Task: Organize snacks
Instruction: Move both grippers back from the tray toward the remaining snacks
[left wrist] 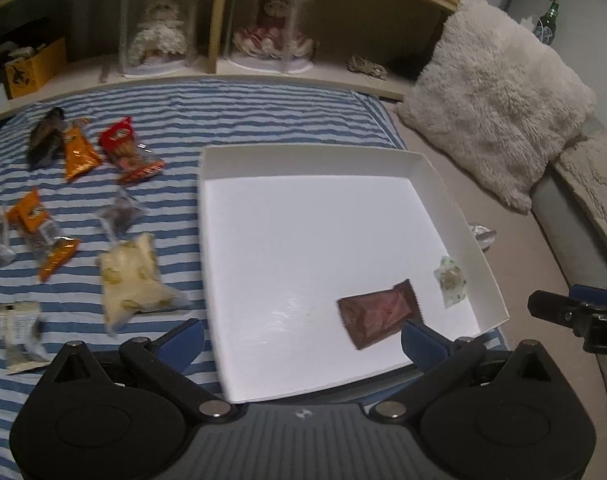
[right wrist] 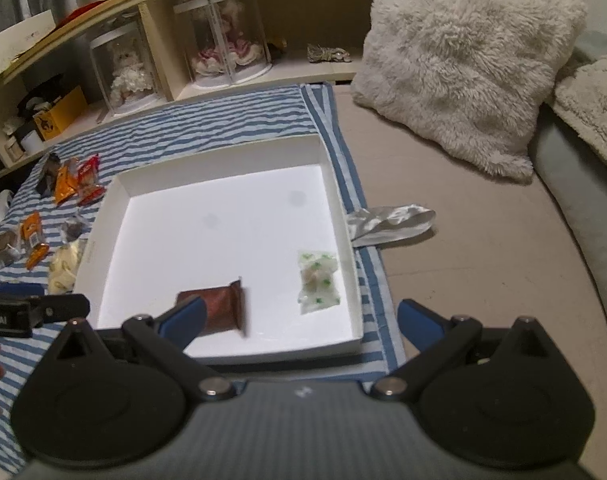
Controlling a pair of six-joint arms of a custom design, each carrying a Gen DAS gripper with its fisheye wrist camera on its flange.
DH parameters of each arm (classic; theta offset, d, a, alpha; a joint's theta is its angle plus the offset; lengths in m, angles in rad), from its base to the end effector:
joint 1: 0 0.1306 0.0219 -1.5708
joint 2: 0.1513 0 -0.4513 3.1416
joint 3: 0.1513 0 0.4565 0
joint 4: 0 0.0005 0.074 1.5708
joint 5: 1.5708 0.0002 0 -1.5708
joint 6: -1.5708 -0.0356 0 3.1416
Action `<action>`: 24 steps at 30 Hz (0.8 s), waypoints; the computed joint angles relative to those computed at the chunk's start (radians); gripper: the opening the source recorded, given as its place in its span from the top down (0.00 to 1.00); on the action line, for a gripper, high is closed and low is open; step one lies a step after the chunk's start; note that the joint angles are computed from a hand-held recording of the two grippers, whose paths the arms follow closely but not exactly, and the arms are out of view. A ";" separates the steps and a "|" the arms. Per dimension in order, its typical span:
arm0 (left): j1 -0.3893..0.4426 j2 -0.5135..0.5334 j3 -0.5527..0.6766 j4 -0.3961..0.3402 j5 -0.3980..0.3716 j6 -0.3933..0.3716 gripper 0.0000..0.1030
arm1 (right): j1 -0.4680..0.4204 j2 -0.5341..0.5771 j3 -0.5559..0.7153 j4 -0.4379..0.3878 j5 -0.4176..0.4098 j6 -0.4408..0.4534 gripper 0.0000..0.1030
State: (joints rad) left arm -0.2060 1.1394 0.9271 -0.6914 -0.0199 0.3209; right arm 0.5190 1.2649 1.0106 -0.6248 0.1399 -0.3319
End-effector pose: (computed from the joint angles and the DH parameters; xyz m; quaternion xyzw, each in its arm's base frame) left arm 0.4024 -0.0839 0.3819 -0.0575 0.9431 -0.0762 0.3185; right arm 0.4054 0.2253 0.3774 -0.0641 0.9366 0.0797 0.3352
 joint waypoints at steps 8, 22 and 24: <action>0.101 -0.082 -0.033 -0.024 0.017 -0.044 0.00 | 0.076 0.020 0.032 0.018 0.030 -0.009 0.01; 0.363 -0.160 -0.078 -0.049 0.038 -0.121 0.00 | 0.186 0.124 0.115 0.068 0.053 -0.013 0.01; 0.398 -0.162 -0.086 -0.039 0.041 -0.129 0.00 | 0.206 0.140 0.129 0.076 0.062 -0.017 0.01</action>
